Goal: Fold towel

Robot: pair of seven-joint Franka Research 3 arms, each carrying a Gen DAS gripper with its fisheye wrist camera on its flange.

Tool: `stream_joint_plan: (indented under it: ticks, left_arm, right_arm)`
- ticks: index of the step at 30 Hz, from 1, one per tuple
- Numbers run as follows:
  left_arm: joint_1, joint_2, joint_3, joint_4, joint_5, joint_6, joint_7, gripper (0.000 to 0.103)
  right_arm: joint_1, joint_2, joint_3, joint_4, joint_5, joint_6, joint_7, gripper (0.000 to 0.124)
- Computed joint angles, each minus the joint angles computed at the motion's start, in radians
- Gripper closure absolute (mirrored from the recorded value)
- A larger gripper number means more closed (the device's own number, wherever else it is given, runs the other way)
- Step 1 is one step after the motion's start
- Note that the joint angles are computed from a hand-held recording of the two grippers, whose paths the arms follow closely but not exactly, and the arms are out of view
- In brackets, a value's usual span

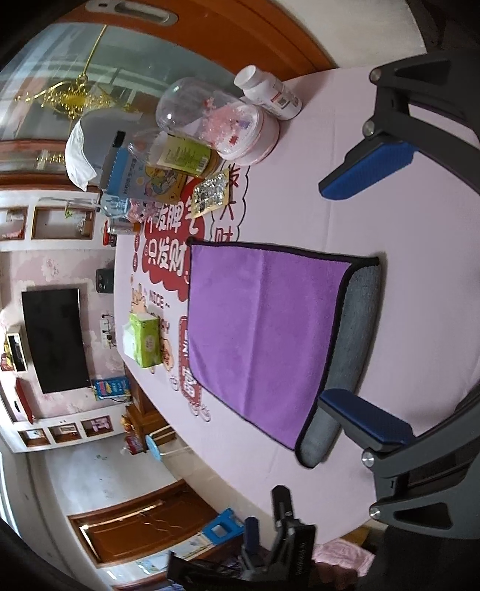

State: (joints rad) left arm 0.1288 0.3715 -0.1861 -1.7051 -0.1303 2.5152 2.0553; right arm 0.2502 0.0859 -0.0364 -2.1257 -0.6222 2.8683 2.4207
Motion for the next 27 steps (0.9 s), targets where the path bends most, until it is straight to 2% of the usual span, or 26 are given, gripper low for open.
stream_joint_plan:
  ticks: [4,11,18,27]
  left_arm:
    - [0.001,0.067,0.001,0.066,0.004,-0.048,-0.008,0.001]
    - [0.022,0.157,-0.025,0.145,-0.007,-0.084,0.025,0.001]
    - [0.006,0.239,-0.016,0.227,0.025,-0.129,0.015,0.001]
    - [0.006,0.296,-0.027,0.297,0.037,-0.206,0.013,0.007]
  right_arm:
    - [0.005,0.038,-0.012,-0.001,-0.008,0.035,-0.008,0.022]
    - [0.027,0.103,-0.038,0.008,0.093,0.056,-0.099,0.023]
    - [0.03,0.161,-0.036,0.022,0.296,0.046,-0.267,0.034]
    - [0.05,0.202,-0.051,0.042,0.441,0.022,-0.385,0.049]
